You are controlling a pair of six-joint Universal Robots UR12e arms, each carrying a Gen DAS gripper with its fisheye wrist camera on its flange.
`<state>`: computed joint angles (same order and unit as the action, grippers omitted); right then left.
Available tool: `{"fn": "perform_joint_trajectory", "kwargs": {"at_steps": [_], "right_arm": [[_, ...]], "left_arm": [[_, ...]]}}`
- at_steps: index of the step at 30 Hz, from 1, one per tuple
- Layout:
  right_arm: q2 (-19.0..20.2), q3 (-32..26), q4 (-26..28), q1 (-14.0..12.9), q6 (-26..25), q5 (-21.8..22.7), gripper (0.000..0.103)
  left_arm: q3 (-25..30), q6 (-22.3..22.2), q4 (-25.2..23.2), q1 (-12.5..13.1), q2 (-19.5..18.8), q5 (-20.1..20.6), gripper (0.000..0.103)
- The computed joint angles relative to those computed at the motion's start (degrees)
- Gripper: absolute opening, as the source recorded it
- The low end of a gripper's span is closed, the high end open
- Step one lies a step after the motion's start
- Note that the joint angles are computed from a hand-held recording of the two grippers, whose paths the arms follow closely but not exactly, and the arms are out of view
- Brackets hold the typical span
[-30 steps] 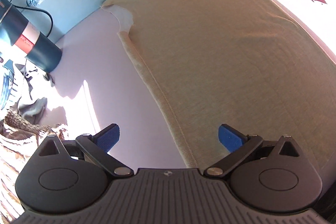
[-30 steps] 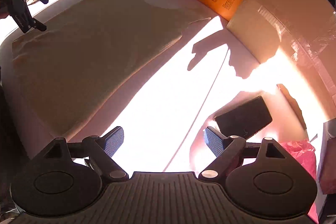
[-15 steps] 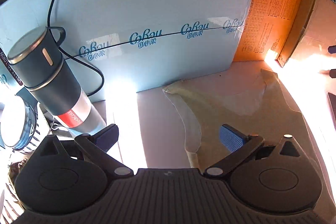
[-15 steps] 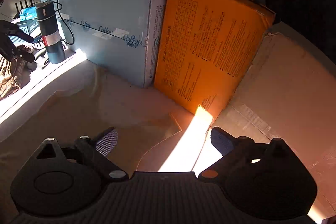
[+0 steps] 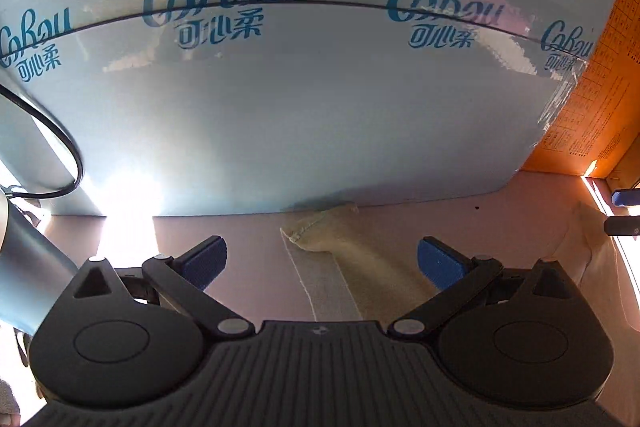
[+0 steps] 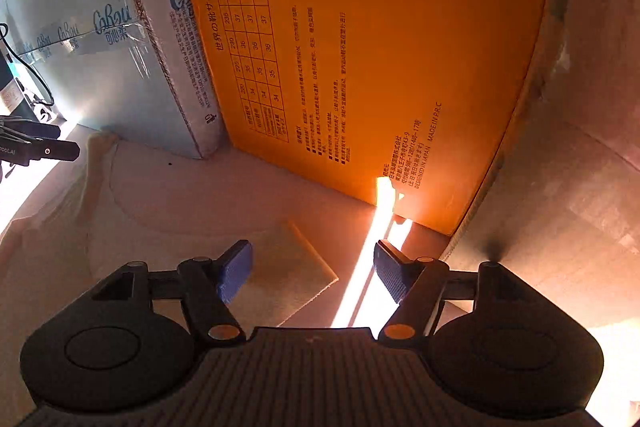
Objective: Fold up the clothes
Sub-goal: 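Grasp the hem of the beige top with both tools, then lift the held hem over toward the neckline and open both tools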
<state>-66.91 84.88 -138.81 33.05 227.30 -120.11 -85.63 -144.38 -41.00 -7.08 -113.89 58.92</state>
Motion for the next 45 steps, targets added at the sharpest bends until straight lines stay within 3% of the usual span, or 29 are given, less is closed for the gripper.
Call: {"fn": "perform_joint_trajectory", "kwargs": {"at_steps": [5, 8, 9, 10, 11, 12, 13, 14, 18, 22, 29, 34, 38, 41, 42, 45], "right_arm": [[0.7, 0.6, -1.5, 0.7, -0.9, -2.2, 0.06], [1.3, 0.7, -2.5, 0.8, 1.5, -3.3, 0.062], [1.5, 0.4, -2.0, 0.9, 1.5, -3.8, 0.061], [1.6, 0.1, -1.7, 0.9, 0.9, -3.7, 0.059], [1.7, -0.1, -1.8, 1.0, 0.1, -3.5, 0.042], [1.7, -0.3, -1.7, 1.0, -0.6, -3.1, 0.021], [1.8, -0.6, -1.4, 1.0, -1.7, -2.4, 0.014], [1.9, -1.0, -0.8, 1.0, -2.5, -1.7, 0.006], [1.4, -1.3, -1.3, 1.3, 0.0, -1.7, 0.005], [0.2, -0.7, -5.1, 2.4, 4.8, -3.0, 0.005], [-2.0, 0.9, -16.5, 6.8, 11.6, -5.4, 0.005], [-2.6, -0.6, -16.9, 11.9, 12.6, -8.0, 0.005], [-2.2, -2.1, -15.1, 15.9, 14.4, -7.6, 0.005], [-1.6, -2.5, -15.1, 18.3, 16.9, -5.7, 0.005], [-1.2, -2.5, -14.9, 18.9, 18.5, -4.5, 0.005], [-0.2, -2.1, -13.0, 20.4, 24.1, -0.5, 0.005]], "left_arm": [[1.2, -1.8, 1.6, -0.6, -1.9, 1.1, 0.103], [0.8, 0.7, 3.2, -0.8, -2.1, 1.5, 0.101], [0.6, 2.0, 3.6, -0.7, -1.9, 1.2, 0.092], [0.3, 3.6, 3.9, -0.5, -1.7, 0.5, 0.073], [0.3, 5.5, 3.4, -0.2, -1.5, -0.9, 0.061], [0.5, 6.9, 2.0, 0.0, -1.4, -1.9, 0.035], [1.1, 7.7, 0.2, 0.2, -1.3, -2.3, 0.015], [1.6, 8.0, -1.6, 0.3, -1.3, -2.7, 0.01], [2.2, 7.5, -2.8, 1.3, -0.5, -5.2, 0.006], [3.5, 9.8, -7.6, 3.2, 1.0, -9.6, 0.006], [2.5, 20.8, -19.2, 8.8, 6.3, -18.0, 0.006], [1.1, 33.6, -31.5, 14.0, 10.4, -21.1, 0.006], [-0.9, 45.0, -42.4, 17.9, 13.6, -19.5, 0.007], [-3.3, 51.5, -48.8, 19.9, 15.6, -15.2, 0.007], [-4.0, 52.5, -49.6, 20.3, 16.0, -13.4, 0.008], [-8.6, 52.1, -46.2, 20.2, 17.6, -5.7, 0.008]]}}
